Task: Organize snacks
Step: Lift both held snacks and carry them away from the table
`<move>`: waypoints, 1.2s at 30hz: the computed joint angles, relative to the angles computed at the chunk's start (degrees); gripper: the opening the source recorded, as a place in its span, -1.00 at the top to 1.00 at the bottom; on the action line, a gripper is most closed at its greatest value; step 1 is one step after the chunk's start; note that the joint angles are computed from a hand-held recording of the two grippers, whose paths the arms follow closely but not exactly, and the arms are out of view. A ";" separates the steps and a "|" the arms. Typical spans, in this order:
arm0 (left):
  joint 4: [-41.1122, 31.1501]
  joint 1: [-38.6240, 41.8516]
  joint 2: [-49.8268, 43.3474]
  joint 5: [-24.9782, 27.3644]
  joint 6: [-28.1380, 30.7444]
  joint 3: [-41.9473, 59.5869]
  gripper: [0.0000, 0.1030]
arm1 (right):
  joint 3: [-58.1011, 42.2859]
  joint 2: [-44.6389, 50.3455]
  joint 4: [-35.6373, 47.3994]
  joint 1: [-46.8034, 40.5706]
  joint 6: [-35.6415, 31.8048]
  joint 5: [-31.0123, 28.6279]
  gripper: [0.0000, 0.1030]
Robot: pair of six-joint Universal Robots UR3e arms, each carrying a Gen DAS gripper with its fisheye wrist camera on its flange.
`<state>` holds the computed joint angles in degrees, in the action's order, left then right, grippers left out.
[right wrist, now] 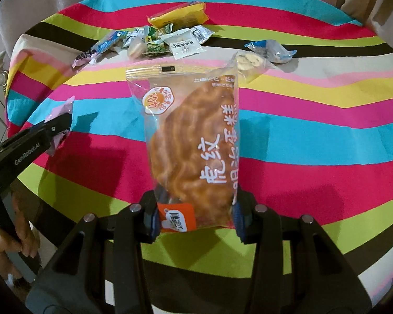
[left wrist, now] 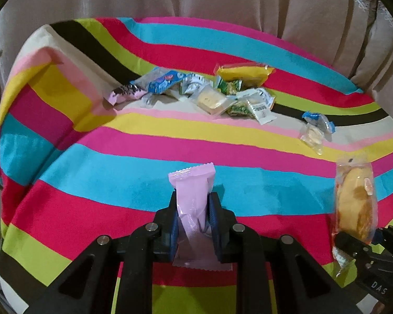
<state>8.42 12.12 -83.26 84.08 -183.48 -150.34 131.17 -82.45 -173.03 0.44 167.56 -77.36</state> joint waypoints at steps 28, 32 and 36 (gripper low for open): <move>-2.21 -6.52 3.94 2.52 -0.36 1.98 0.57 | 9.04 -17.84 5.12 -6.99 -1.76 3.40 0.08; -5.70 -2.99 7.83 -0.26 -0.46 0.16 0.57 | 9.13 -16.36 5.30 -8.16 -0.76 4.88 0.08; -6.51 -2.86 10.32 0.90 0.88 -1.38 0.57 | 10.64 -16.19 3.08 -7.51 -1.16 5.52 0.08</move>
